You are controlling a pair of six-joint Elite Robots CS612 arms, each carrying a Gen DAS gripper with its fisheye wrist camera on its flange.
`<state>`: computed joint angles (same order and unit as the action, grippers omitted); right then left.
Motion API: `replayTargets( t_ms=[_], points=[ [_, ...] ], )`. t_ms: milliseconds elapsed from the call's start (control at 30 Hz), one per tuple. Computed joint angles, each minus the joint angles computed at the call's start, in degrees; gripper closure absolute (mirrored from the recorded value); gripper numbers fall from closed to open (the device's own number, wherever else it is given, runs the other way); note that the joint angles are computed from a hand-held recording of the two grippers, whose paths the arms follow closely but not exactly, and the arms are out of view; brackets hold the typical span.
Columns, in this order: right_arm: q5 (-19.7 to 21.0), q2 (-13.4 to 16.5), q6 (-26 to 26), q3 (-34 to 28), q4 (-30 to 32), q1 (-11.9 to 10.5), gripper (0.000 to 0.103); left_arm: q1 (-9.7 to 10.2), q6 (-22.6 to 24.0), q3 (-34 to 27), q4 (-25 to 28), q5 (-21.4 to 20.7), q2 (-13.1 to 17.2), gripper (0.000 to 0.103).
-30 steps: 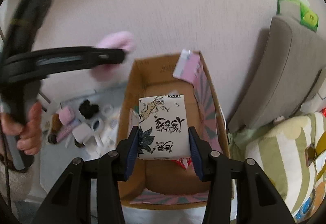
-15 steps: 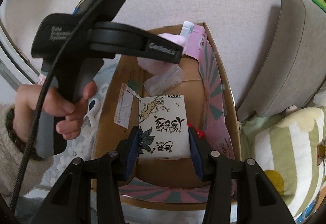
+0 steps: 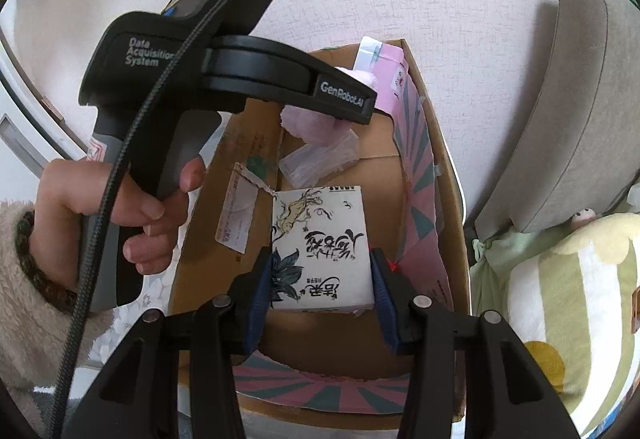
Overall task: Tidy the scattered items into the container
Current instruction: 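Carry the white box and pink headband into the cardboard box and release both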
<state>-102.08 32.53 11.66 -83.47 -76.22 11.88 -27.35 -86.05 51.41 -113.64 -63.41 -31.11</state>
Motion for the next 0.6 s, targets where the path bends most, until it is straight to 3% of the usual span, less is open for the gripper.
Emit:
replayTargets(
  t_ms=[233, 300, 367, 433, 533, 600],
  points=[
    [0.31, 0.02, 0.02, -0.02, -0.11, 0.19, 0.06, 0.02, -0.07, 0.0, 0.44, -0.05, -0.21, 0.059],
    [0.95, -0.16, 0.06, 0.16, 0.14, 0.07, 0.059, 0.04, -0.13, -0.34, 0.68, -0.66, -0.17, 0.047],
    [3.37, -0.34, 0.44, 0.27, 0.85, -0.28, 0.059, 0.11, -1.09, -2.98, 3.85, -0.91, 0.93, 0.009],
    [4.0, -0.58, 1.89, 0.54, 1.34, -0.34, 0.052, -0.06, -2.34, -4.09, 6.84, 0.19, 1.05, 0.003],
    [4.18, -0.44, 3.78, 0.21, 0.54, -0.4, 0.039, -0.17, -2.97, -4.3, 7.78, 0.47, 0.68, 0.003],
    [4.47, -0.23, 4.66, -0.3, -0.21, -0.41, 0.036, -0.26, -3.28, -4.66, 9.0, 0.61, 0.53, 0.003]
  ],
)
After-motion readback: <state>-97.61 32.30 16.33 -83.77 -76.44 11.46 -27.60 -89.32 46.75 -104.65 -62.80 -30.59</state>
